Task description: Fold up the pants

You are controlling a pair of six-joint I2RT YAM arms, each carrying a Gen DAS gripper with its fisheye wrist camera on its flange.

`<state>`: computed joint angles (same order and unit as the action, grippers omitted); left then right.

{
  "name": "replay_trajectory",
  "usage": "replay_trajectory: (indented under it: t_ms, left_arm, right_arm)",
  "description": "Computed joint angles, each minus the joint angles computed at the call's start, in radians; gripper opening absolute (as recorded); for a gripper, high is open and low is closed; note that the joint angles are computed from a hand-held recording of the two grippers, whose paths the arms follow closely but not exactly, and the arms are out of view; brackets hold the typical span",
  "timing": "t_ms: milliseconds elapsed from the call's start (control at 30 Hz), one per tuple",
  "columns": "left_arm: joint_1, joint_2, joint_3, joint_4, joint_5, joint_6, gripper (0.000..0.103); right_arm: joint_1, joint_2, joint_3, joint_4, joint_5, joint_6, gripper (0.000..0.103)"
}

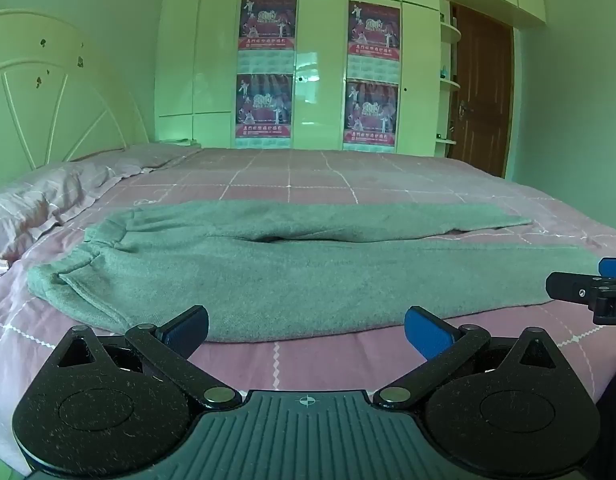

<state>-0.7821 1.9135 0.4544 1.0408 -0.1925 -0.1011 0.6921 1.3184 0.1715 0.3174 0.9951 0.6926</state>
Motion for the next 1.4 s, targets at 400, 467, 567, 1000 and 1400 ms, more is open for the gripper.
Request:
replay_trajectory:
  t_ms: [400, 467, 567, 1000, 1400]
  left_arm:
    - [-0.026, -0.006, -0.002, -0.001, -0.024, -0.012, 0.103]
    - [-0.031, -0.008, 0.000, -0.006, -0.029, -0.015, 0.103]
    - [-0.005, 0.011, -0.001, 0.020, -0.005, -0.003, 0.103]
    - [-0.001, 0.015, 0.000, 0.017, 0.001, -0.003, 0.103]
    - [0.007, 0.019, 0.003, 0.019, 0.010, 0.000, 0.103]
  right_arm:
    - [-0.003, -0.006, 0.002, -0.013, -0.004, -0.001, 0.097]
    - [-0.003, -0.007, 0.002, -0.014, -0.005, -0.001, 0.097]
    - [-0.002, -0.006, 0.003, -0.015, -0.005, 0.001, 0.097]
    - [-0.003, 0.021, 0.006, 0.004, -0.008, 0.006, 0.097]
    - [-0.007, 0.017, 0.005, 0.004, -0.012, 0.003, 0.097]
